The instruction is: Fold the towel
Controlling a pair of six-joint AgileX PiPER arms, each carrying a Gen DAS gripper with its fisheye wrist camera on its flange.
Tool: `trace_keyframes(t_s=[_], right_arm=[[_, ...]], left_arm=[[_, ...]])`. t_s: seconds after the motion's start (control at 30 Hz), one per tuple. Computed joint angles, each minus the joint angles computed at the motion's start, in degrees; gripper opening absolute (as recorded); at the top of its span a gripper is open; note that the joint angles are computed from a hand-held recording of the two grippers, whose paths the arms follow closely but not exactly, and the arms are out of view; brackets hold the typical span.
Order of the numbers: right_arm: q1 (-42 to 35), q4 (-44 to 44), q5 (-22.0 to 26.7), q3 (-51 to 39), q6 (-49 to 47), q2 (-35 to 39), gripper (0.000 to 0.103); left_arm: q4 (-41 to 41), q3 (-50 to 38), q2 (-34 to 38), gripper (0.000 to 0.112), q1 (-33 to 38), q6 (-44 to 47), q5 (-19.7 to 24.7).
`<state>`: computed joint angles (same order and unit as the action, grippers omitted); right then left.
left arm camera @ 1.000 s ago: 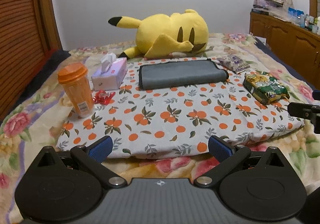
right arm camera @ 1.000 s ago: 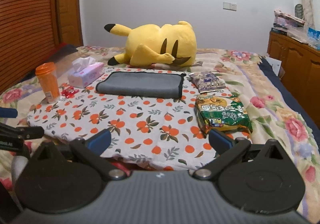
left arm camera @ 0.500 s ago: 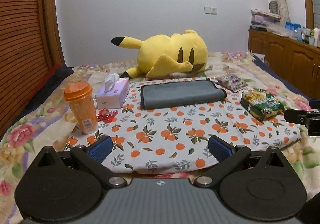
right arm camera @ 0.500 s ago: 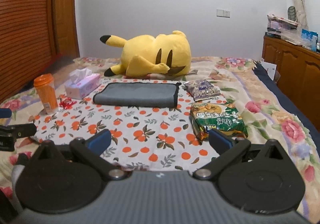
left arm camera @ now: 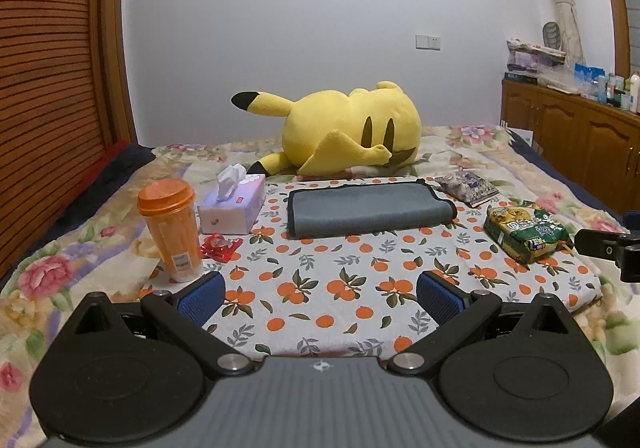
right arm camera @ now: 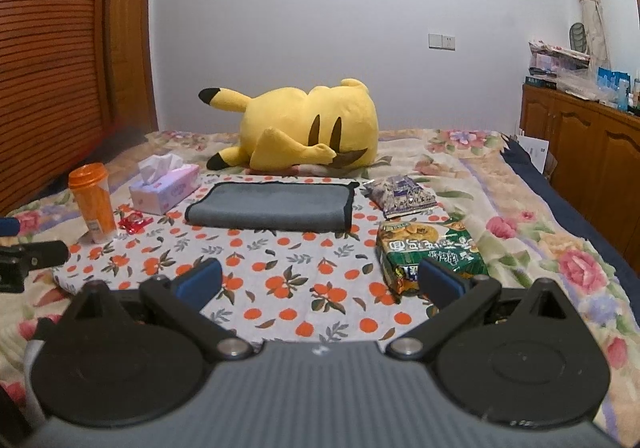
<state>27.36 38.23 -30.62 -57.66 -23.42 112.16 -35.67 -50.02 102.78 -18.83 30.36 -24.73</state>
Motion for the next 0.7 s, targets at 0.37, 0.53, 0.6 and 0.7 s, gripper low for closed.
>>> trace_keyframes(t_s=[0.37,0.53,0.6,0.7], right_arm=[[0.97,-2.62,-7.18,3.28,3.34,-0.98,0.103],[0.93,-3.7,-9.83,4.32,5.11,-1.08,0.103],[0.93,-3.86,-10.49,4.37,5.54,-0.91,0.103],[0.86,-4.13,-10.96,4.59,6.13,-0.95,0.103]], left_arm=[[3.99,2.05,-0.83,0.103,-0.28,-3.67,-4.16],[6.29,3.02,-1.14,0.103,-0.14,-5.87,-5.85],[6.88,3.22,-1.18,0.103,-0.13,-6.48,-6.28],[6.85,3.32,-1.15,0.103,-0.23,-6.47,-6.5]])
